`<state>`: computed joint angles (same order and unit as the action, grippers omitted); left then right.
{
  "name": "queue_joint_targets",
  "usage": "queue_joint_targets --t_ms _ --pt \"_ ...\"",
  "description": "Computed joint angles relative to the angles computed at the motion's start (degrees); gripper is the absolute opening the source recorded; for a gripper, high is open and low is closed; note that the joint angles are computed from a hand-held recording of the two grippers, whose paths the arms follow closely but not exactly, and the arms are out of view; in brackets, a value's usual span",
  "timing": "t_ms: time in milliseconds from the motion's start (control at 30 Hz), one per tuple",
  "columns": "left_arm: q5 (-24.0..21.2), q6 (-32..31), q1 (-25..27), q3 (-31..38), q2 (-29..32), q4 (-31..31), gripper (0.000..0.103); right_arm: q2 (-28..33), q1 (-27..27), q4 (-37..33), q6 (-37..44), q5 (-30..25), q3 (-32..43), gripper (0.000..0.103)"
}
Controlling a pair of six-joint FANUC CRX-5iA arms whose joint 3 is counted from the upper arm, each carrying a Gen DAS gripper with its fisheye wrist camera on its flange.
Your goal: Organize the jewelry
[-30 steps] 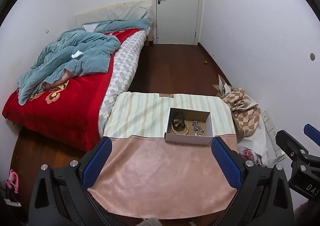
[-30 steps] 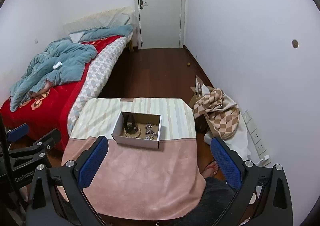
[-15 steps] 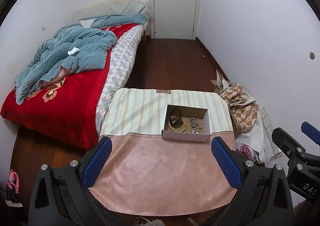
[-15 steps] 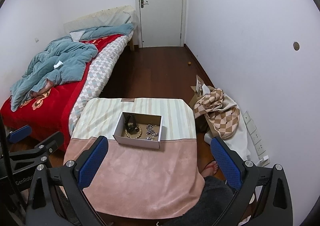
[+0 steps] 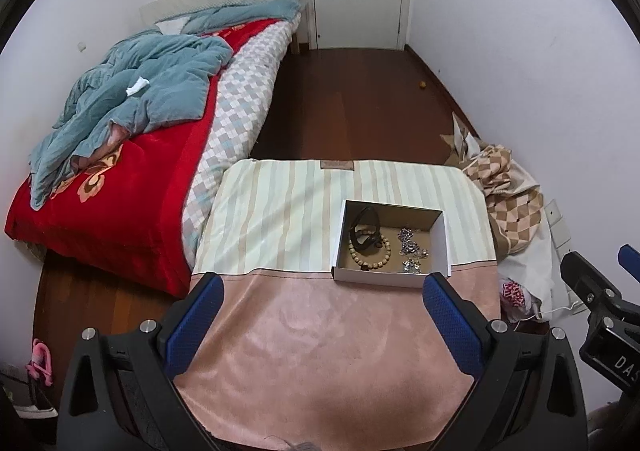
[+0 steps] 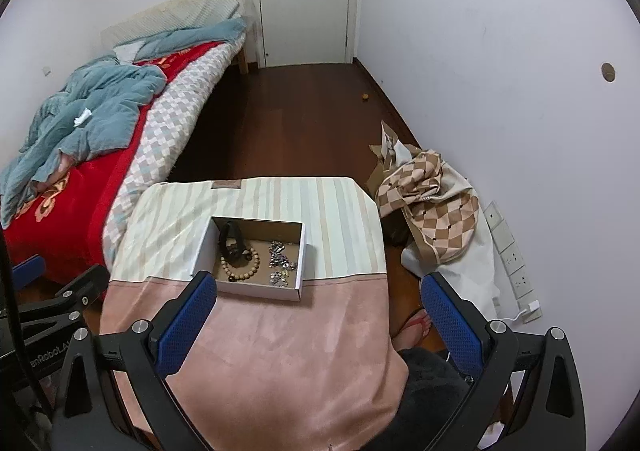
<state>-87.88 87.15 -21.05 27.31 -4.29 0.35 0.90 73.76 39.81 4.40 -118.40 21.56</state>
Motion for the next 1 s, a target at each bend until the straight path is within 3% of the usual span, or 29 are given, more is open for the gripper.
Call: queue_joint_targets --t_ms 367,1000 --pt "-2.8 1.0 -0.9 4.1 6.0 -1.0 0.101 -0.8 -7.3 -5.5 1.9 5.8 -3.0 0.103" --pt "-3.0 1.2 -0.6 4.7 5.9 0.9 0.101 -0.2 -7.6 -6.1 2.2 5.1 -1.9 0.103"
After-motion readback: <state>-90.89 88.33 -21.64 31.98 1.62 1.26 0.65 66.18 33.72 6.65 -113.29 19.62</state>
